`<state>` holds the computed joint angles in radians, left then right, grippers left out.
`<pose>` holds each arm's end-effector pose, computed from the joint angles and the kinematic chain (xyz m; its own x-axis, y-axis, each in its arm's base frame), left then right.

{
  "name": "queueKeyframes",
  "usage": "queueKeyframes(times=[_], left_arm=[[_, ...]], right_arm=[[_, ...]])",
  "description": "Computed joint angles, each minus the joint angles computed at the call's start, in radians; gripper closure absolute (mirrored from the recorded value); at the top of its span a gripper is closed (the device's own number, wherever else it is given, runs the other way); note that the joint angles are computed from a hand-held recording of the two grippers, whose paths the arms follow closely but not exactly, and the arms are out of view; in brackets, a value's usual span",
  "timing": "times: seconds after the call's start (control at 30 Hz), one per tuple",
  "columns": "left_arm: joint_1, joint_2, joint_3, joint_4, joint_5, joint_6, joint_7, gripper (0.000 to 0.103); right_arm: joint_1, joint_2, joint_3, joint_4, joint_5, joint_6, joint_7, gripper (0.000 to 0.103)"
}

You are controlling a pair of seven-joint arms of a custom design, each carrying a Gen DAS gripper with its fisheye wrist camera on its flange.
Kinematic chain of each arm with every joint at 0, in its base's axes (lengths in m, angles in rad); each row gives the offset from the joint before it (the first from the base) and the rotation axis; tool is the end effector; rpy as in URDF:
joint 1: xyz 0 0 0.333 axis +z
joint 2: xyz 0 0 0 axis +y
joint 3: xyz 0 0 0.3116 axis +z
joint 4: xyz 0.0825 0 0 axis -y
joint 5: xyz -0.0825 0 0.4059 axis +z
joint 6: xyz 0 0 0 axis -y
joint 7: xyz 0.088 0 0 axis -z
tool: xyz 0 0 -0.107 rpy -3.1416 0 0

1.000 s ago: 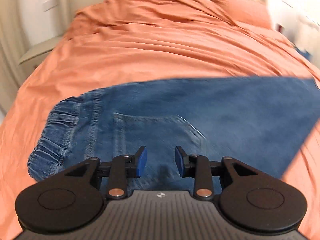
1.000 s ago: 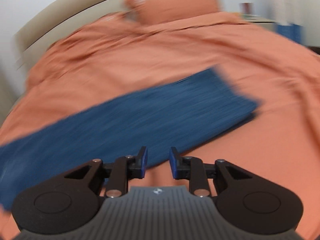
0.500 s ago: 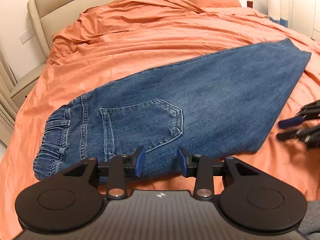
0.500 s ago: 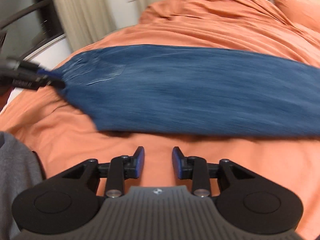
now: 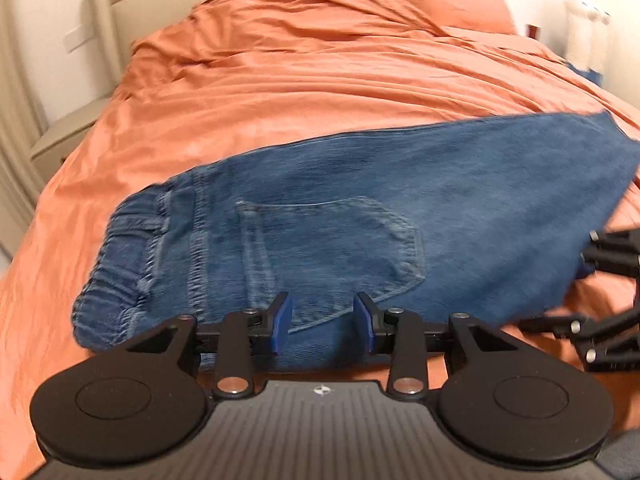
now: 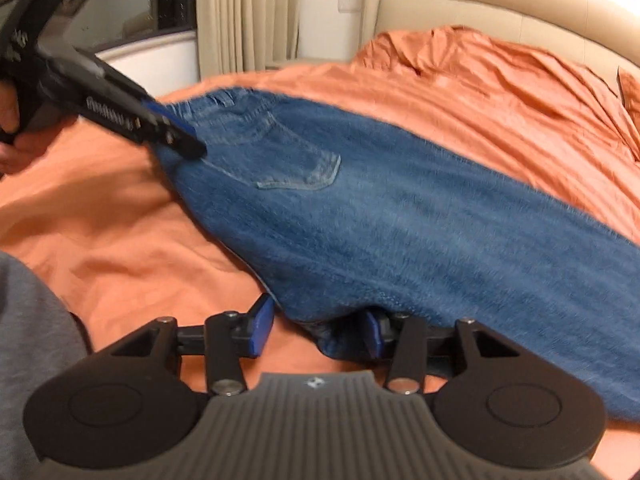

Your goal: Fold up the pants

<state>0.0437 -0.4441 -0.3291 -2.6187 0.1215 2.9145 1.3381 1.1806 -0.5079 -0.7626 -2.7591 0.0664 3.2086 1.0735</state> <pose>0.4400 -0.1404 0.4553 -0.1502 -0.9851 -0.0836 -0.7258 0.1673 -0.6672 0.4033 0.1765 0.4035 0.6940 -0.7199 -0.0118 -0.4640 -0.4348 -0.7718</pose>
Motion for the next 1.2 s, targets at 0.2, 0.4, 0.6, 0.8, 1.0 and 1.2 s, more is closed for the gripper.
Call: queueKeyframes(times=[0.2,0.4,0.6,0.8,1.0,1.2], left_arm=[[0.101,0.024,-0.047,0.041,0.093,-0.078,-0.118,0.077],[0.095,0.078,-0.019,0.081,0.178,-0.141,-0.165,0.097],[0.095,0.094,-0.032,0.107,0.289,-0.179,-0.268,0.097],[0.054,0.04,-0.028,0.114,0.363,-0.191,-0.356,0.094],[-0.111,0.083,0.052,0.145,0.145,-0.099,-0.11,0.083],[-0.079,0.265,-0.039,0.272,0.256,-0.074,-0.162,0.072]], right_arm=[[-0.083,-0.043,0.094,-0.073,-0.06,0.117,0.025,0.099],[-0.187,-0.047,0.179,-0.096,-0.091,-0.004,0.09,0.102],[-0.196,-0.035,0.194,-0.087,-0.064,-0.032,0.123,0.102],[-0.33,-0.142,0.296,-0.138,-0.025,-0.109,0.113,0.103],[-0.549,-0.243,0.36,-0.15,-0.003,-0.152,0.13,0.103],[-0.747,-0.052,0.386,0.0,-0.004,-0.159,0.18,0.103]])
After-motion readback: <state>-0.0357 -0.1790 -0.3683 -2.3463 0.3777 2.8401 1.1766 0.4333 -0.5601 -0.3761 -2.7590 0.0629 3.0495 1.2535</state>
